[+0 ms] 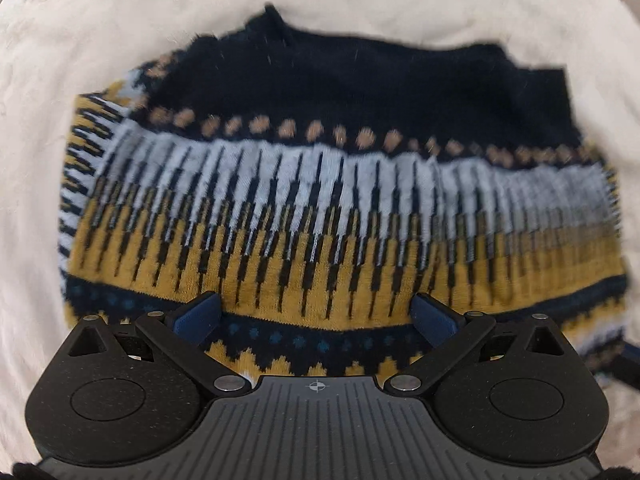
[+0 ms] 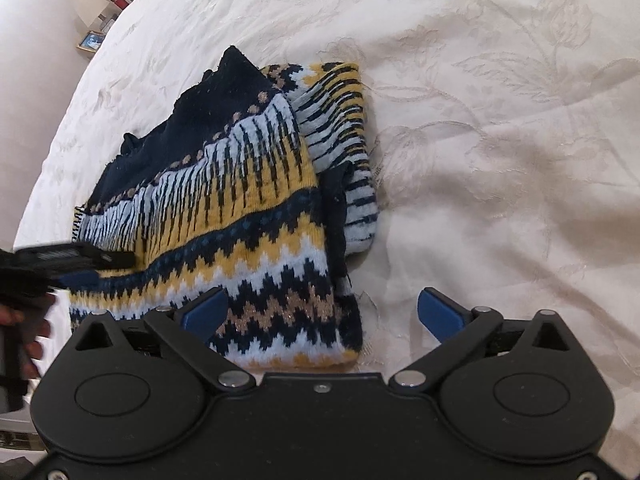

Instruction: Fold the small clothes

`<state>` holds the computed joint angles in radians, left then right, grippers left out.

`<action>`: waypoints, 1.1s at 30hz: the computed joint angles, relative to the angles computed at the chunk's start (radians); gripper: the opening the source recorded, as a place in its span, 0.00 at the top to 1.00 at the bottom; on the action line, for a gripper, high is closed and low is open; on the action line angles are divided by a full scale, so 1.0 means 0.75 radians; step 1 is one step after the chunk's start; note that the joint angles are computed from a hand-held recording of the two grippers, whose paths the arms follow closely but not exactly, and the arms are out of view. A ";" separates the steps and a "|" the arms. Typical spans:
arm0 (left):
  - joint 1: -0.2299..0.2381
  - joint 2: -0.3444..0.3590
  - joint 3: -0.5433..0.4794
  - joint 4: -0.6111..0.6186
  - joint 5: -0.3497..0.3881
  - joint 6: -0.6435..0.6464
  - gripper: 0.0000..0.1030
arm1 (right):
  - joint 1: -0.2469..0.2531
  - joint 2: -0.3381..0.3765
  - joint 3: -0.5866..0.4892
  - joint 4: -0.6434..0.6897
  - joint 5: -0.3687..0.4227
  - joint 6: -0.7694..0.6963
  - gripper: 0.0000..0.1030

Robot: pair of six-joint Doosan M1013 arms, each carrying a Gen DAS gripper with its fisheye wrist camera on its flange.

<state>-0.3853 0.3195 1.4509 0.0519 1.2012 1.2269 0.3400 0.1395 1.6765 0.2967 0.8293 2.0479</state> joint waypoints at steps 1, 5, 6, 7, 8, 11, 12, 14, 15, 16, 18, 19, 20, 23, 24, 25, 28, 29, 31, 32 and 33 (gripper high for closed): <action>-0.005 0.005 0.002 0.013 -0.001 0.000 0.00 | -0.006 0.005 -0.001 0.019 -0.001 -0.020 0.01; -0.019 0.032 -0.020 0.040 0.035 -0.025 0.00 | -0.021 0.028 -0.013 0.066 0.005 -0.078 0.00; -0.021 0.039 -0.028 0.040 0.042 -0.029 0.00 | -0.028 0.034 -0.016 0.088 0.008 -0.092 0.00; -0.022 0.044 -0.032 0.039 0.045 -0.032 0.00 | -0.039 0.042 -0.017 0.133 0.002 -0.124 0.00; -0.022 0.048 -0.037 0.038 0.048 -0.034 0.00 | -0.049 0.049 -0.016 0.173 -0.007 -0.152 0.00; -0.024 0.048 -0.038 0.042 0.048 -0.037 0.00 | -0.076 0.081 -0.029 0.278 0.001 -0.218 0.00; -0.025 0.054 -0.046 0.043 0.049 -0.039 0.00 | -0.084 0.092 -0.034 0.311 0.006 -0.241 0.00; -0.026 0.046 -0.041 0.049 0.048 -0.044 0.00 | -0.099 0.114 -0.044 0.387 -0.004 -0.302 0.00; -0.022 0.046 -0.032 0.053 0.036 -0.044 0.00 | -0.103 0.122 -0.048 0.414 -0.009 -0.325 0.00; -0.024 0.045 -0.030 0.058 0.033 -0.047 0.00 | -0.108 0.132 -0.056 0.443 -0.013 -0.347 0.00; -0.033 0.030 -0.019 0.065 0.035 -0.052 0.00 | -0.113 0.153 -0.073 0.481 -0.013 -0.368 0.00; -0.034 0.031 -0.022 0.064 0.043 -0.049 0.00 | -0.114 0.163 -0.080 0.495 -0.014 -0.373 0.00; -0.036 0.031 -0.030 0.060 0.061 -0.044 0.00 | -0.115 0.171 -0.085 0.505 -0.009 -0.378 0.00; -0.031 0.058 -0.093 0.033 0.147 -0.041 0.01 | -0.111 0.183 -0.094 0.507 -0.006 -0.376 0.00; -0.027 0.065 -0.116 0.022 0.157 -0.052 0.02 | -0.111 0.182 -0.092 0.510 -0.009 -0.377 0.00; -0.023 0.065 -0.128 0.009 0.141 -0.059 0.03 | -0.111 0.180 -0.086 0.517 -0.016 -0.386 0.00; -0.013 0.088 -0.187 0.000 0.113 -0.054 0.05 | -0.114 0.170 -0.063 0.554 -0.038 -0.455 0.00; -0.011 0.105 -0.215 0.003 0.111 -0.056 0.05 | -0.114 0.167 -0.057 0.561 -0.044 -0.471 0.00; -0.010 0.140 -0.265 0.014 0.103 -0.062 0.05 | -0.114 0.163 -0.051 0.564 -0.049 -0.492 0.00; -0.011 0.160 -0.292 0.030 0.100 -0.064 0.05 | -0.112 0.163 -0.052 0.561 -0.048 -0.495 0.00; -0.014 0.180 -0.317 0.048 0.102 -0.065 0.05 | -0.112 0.165 -0.056 0.556 -0.045 -0.493 0.00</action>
